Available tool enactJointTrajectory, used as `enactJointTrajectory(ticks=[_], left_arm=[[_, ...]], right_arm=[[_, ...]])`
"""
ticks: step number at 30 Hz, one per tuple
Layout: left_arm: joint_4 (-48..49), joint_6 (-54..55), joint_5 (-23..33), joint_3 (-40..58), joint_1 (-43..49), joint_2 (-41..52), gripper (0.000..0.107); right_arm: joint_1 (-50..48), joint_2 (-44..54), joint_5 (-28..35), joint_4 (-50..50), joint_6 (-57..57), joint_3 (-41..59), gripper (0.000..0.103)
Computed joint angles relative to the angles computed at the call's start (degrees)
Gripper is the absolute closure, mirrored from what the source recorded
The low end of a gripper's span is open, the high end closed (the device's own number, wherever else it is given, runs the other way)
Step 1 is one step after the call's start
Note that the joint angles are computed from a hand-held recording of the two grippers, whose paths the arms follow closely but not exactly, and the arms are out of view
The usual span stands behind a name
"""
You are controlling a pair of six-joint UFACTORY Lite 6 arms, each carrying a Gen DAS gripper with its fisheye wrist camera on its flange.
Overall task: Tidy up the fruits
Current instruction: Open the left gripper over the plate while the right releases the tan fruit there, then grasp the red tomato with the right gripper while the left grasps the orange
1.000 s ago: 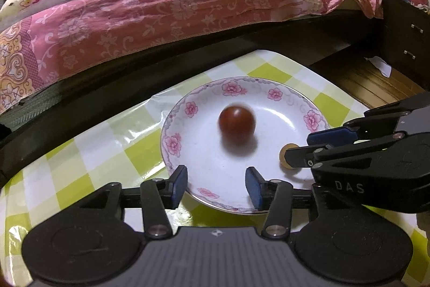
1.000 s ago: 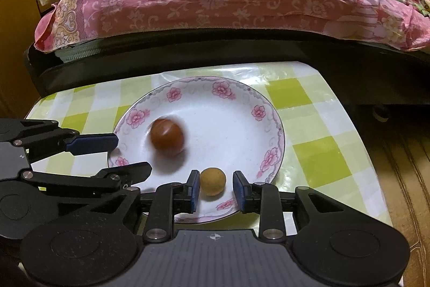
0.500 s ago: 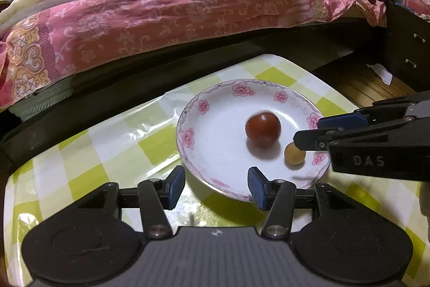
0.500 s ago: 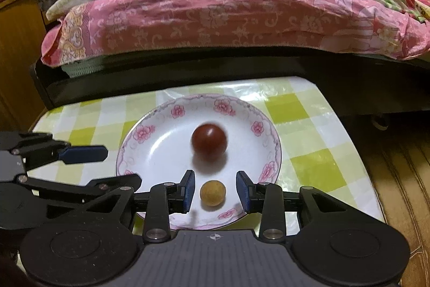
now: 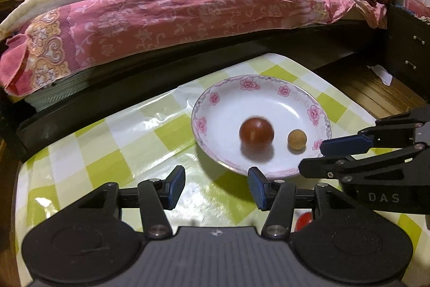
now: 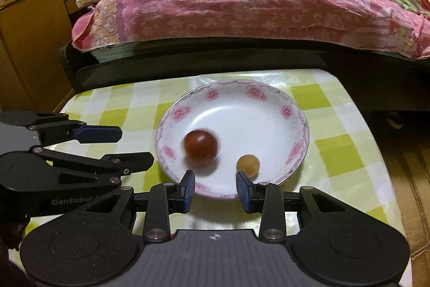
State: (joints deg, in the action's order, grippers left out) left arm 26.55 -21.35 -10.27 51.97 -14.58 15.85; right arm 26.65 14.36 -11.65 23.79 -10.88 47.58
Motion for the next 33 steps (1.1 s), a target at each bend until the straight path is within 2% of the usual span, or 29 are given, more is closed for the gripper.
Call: enactJointTrajectory(ticks=[11,18,22,28,33], left_arm=[[10.74,-7.82,1.24,-11.92,3.71,-12.45,0.049],[31.36,-24.12,1.77,-19.44,7.68,-19.49,0.049],[39.80,-30.51,1.58,-22.46,8.53,-21.80,0.049],[32.76,-21.13,1.42,-23.25,7.74,-20.21,0.049],[24.97,-11.80,0.96,-23.23,7.23,-17.95,0.049]], right_arm=[[5.42,-7.06,0.66,4.88,-2.02,-7.29,0.071],[11.56,-12.37,2.13,16.05,-10.39,-11.80,0.070],[15.89,-14.27,2.25,28.14,-20.55,-13.80,0.069],[20.08,-12.98,1.28,34.74,-26.88,-14.56,0.069],[19.91,-9.75,0.87,24.48,-18.16,-13.43,0.069]])
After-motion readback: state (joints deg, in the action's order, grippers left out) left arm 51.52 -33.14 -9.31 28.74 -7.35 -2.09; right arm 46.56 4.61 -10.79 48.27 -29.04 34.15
